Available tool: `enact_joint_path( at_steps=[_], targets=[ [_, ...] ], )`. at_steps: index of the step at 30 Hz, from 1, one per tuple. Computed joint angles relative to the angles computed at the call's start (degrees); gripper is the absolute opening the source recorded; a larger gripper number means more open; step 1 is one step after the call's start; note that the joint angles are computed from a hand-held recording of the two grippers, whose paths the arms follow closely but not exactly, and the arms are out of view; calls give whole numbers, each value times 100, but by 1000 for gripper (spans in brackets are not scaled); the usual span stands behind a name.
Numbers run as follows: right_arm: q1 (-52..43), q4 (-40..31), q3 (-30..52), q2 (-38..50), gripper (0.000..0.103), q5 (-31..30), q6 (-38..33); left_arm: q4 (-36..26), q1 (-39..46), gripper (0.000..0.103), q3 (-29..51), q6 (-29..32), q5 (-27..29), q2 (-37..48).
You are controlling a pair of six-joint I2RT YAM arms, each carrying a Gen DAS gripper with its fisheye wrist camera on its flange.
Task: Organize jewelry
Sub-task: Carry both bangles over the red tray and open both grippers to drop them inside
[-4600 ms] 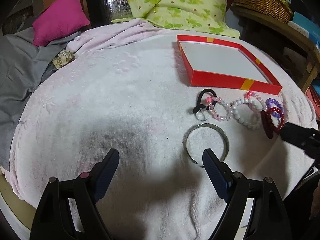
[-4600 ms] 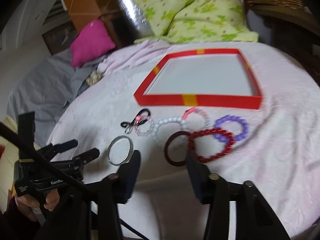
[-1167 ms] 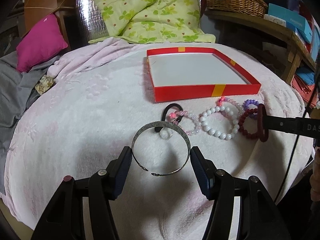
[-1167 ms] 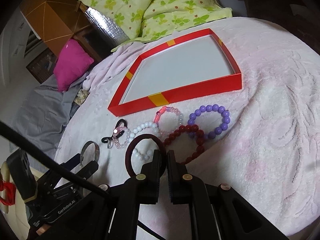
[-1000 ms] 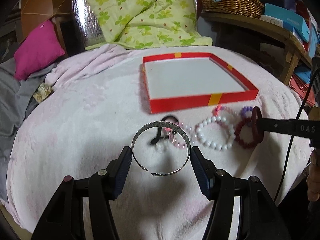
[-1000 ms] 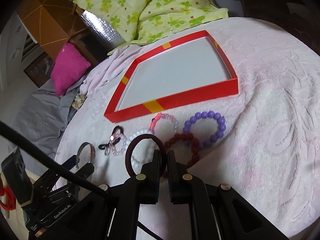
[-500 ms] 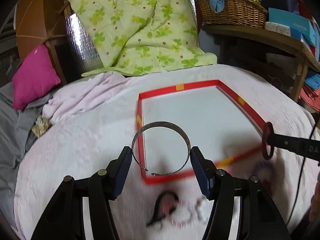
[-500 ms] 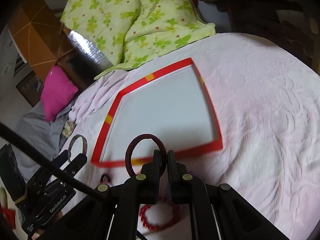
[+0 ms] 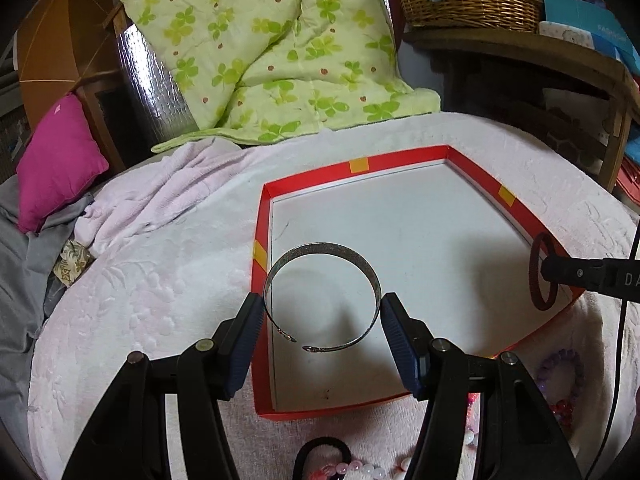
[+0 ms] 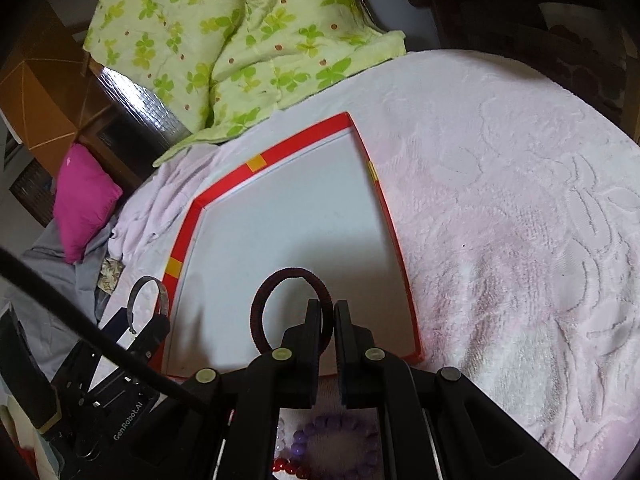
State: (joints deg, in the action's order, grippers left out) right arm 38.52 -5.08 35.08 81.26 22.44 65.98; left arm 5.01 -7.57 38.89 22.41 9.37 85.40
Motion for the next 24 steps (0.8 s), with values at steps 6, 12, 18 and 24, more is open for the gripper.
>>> enact_joint_path(
  at_steps=[6, 12, 18, 24],
  targets=[
    [-227, 40, 220, 390, 7, -177, -177, -11, -3, 62, 201, -86, -70, 319],
    [-370, 65, 295, 540, 7, -267, -221, -79, 21, 62, 408, -124, -98, 629],
    [-438, 47, 313, 580, 8, -354, -219, -210, -7, 63, 531, -79, -105, 831],
    [-420, 19, 265, 473, 10, -350, -176, -480, 10, 63, 637, -9, 17, 923]
  ],
)
